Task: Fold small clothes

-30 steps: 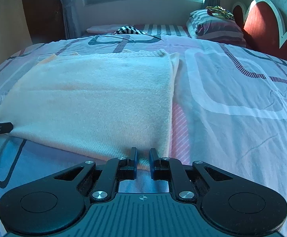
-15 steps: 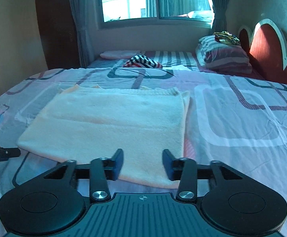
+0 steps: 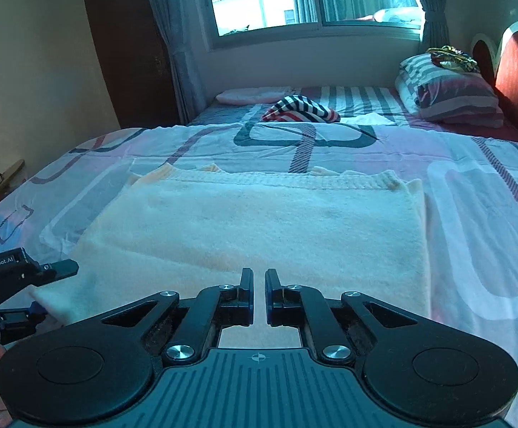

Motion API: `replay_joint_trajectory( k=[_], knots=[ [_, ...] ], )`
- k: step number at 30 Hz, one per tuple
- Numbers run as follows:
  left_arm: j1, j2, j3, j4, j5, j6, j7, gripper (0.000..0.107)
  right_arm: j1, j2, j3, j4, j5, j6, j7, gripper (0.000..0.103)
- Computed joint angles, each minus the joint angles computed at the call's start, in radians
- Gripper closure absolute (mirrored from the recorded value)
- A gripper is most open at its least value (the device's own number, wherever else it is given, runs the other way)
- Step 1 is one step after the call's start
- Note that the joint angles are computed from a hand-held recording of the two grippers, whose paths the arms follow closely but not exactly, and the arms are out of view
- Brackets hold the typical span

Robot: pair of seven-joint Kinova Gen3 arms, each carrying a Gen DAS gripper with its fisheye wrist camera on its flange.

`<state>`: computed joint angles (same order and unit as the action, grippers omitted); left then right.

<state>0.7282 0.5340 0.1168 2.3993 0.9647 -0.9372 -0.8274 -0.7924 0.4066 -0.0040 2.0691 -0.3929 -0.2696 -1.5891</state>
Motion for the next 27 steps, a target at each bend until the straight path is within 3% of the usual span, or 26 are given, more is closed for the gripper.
replay_joint_trajectory(
  k=[5,7,11,12,13,15,17,23,24,26,27],
  knots=[
    [-0.035,0.020,-0.010,-0.033,-0.012,0.018,0.018,0.083,0.087,0.092,-0.086,-0.098,0.095,-0.002,-0.062,0.097],
    [-0.040,0.025,-0.010,-0.048,0.011,0.033,0.009,0.101,0.092,0.117,-0.089,-0.129,0.110,0.012,-0.081,0.097],
    [0.016,0.041,0.003,-0.046,0.082,-0.041,0.023,0.100,0.091,0.132,-0.083,-0.144,0.138,0.024,-0.108,0.097],
    [0.036,0.040,0.000,-0.047,0.111,-0.044,0.012,0.083,0.098,0.130,-0.090,-0.140,0.151,0.016,-0.114,0.097],
    [0.051,0.047,0.000,-0.046,0.124,-0.062,0.017,0.075,0.096,0.129,-0.087,-0.138,0.156,0.013,-0.117,0.097],
    [0.048,0.064,0.006,-0.042,0.109,-0.098,0.042,0.069,0.097,0.136,-0.086,-0.149,0.165,0.025,-0.123,0.097],
    [0.029,0.058,0.002,-0.052,0.097,-0.077,0.015,0.069,0.076,0.151,-0.057,-0.177,0.163,0.069,-0.119,0.097],
    [-0.078,0.013,-0.005,-0.083,0.057,0.043,-0.047,0.073,0.085,0.163,-0.067,-0.164,0.180,0.037,-0.145,0.097],
    [-0.095,0.003,-0.005,-0.093,0.056,0.072,-0.067,0.077,0.104,0.165,-0.085,-0.161,0.189,0.029,-0.156,0.097],
    [-0.101,-0.009,-0.026,-0.114,0.070,0.138,-0.140,0.098,0.127,0.167,-0.109,-0.156,0.199,0.018,-0.176,0.097],
    [-0.099,-0.009,-0.029,-0.119,0.080,0.147,-0.160,0.101,0.130,0.166,-0.112,-0.155,0.201,0.016,-0.183,0.098]
  ],
)
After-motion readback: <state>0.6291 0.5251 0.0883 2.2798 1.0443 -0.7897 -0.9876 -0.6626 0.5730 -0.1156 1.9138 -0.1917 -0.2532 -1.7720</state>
